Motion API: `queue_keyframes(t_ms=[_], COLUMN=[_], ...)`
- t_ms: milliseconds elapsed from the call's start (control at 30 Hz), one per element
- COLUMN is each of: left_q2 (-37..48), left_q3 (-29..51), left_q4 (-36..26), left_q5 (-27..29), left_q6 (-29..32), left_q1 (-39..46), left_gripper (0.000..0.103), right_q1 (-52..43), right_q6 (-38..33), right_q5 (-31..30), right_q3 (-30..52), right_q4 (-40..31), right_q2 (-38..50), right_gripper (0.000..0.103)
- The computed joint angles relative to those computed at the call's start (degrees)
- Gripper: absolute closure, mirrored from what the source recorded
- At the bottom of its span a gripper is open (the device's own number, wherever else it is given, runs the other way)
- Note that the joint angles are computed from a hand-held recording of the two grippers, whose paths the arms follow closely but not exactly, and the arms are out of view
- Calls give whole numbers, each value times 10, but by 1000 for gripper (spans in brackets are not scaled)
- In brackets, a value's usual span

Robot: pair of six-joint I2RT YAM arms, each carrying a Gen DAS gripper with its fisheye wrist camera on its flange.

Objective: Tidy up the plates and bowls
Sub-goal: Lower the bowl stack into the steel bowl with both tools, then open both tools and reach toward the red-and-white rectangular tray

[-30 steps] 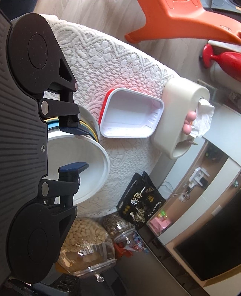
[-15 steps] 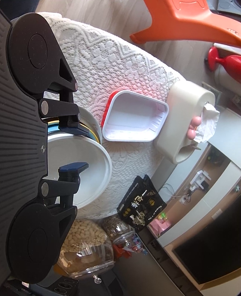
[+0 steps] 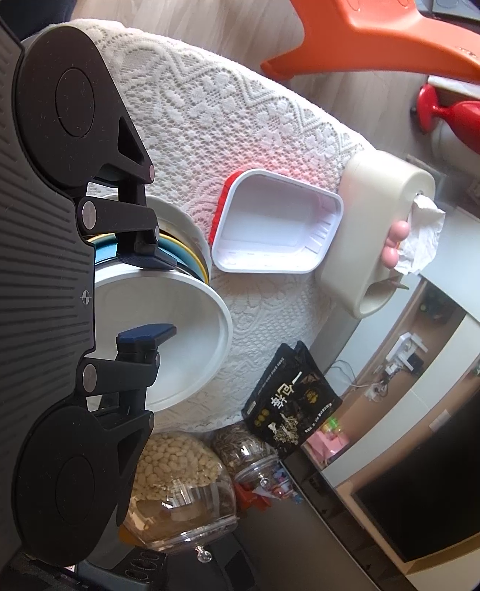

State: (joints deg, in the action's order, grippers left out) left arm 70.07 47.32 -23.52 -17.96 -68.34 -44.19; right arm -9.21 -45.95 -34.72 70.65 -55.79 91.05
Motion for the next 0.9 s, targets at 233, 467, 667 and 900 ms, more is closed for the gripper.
queue_keyframes(t_ms=[233, 467, 667, 900], left_q2=[3, -11, -55, 113], left_q3=[7, -2, -15, 26], left_q4=[0, 8, 38, 56], left_q5=[-4, 9, -11, 49], left_q6=[-1, 8, 100, 167], left_q1=[-2, 13, 124, 261], left_gripper=[68, 70, 70, 70], right_q1=[-14, -4, 26, 120], right_q6=[-1, 10, 57, 109], right_q5=[-34, -29, 18, 120], right_q3=[13, 11, 18, 148], right_q4=[-14, 6, 130, 148], right_q2=[-11, -14, -54, 62], right_gripper=[53, 52, 39, 27])
